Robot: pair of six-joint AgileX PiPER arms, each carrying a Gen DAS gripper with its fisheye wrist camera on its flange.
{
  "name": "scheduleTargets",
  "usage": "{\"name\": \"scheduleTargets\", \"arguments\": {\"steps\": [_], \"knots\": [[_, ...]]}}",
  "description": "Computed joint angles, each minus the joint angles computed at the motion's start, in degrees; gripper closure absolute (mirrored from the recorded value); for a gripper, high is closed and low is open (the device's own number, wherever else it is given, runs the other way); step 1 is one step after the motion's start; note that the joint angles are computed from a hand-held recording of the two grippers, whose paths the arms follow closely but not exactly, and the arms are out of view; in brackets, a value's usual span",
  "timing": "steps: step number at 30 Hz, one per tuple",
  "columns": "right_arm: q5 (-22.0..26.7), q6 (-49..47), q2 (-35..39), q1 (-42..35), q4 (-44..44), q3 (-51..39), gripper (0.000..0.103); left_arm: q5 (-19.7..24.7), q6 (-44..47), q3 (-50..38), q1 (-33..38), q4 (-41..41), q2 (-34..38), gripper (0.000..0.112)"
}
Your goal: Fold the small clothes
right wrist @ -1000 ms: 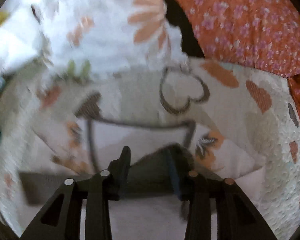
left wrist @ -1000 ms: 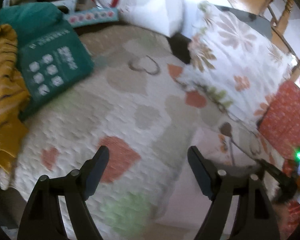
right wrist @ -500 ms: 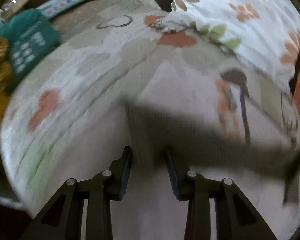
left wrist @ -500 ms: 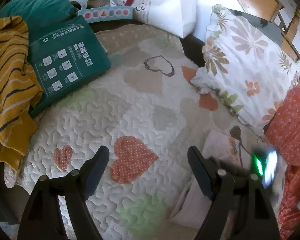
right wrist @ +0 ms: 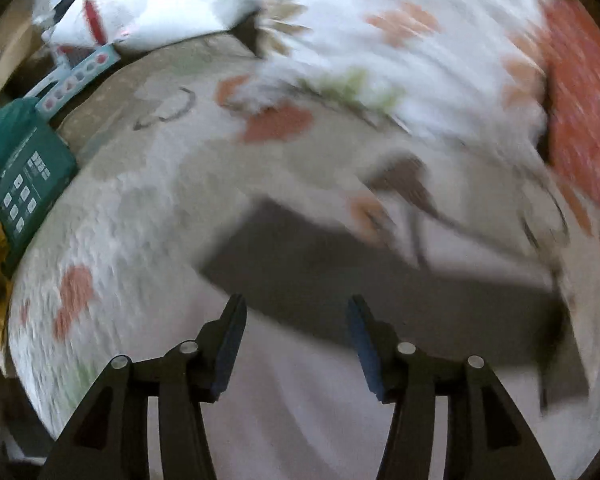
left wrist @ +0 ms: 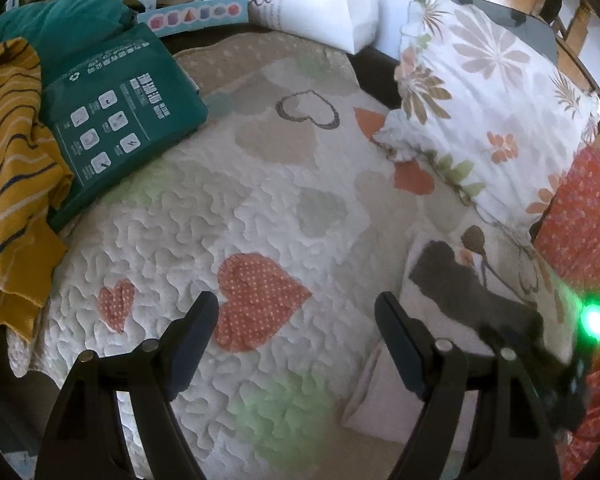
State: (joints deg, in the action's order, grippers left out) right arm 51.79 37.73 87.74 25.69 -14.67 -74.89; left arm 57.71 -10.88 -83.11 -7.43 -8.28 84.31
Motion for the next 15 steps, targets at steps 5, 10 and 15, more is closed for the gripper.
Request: {"name": "scheduleTargets", "arguments": {"steps": [5,10,15], "knots": [[0.54,2.63,-16.53,-8.14,-1.54,19.16,0.046,-0.3,-1.38,0.46,-4.24,0.91,-0.3,0.033],[-1.0,-3.92,-18.75,-22.59,-1.63,22.47,0.046,-0.37,-3.53,-0.09,-8.38,3.31,0.61,0.033],[0.11,-2.7,-6.46,-32.15,-7.74,10.97,0.046,-0.01,-6.2,-1.95,-10.55,5.64,2.32,0.033]]}}
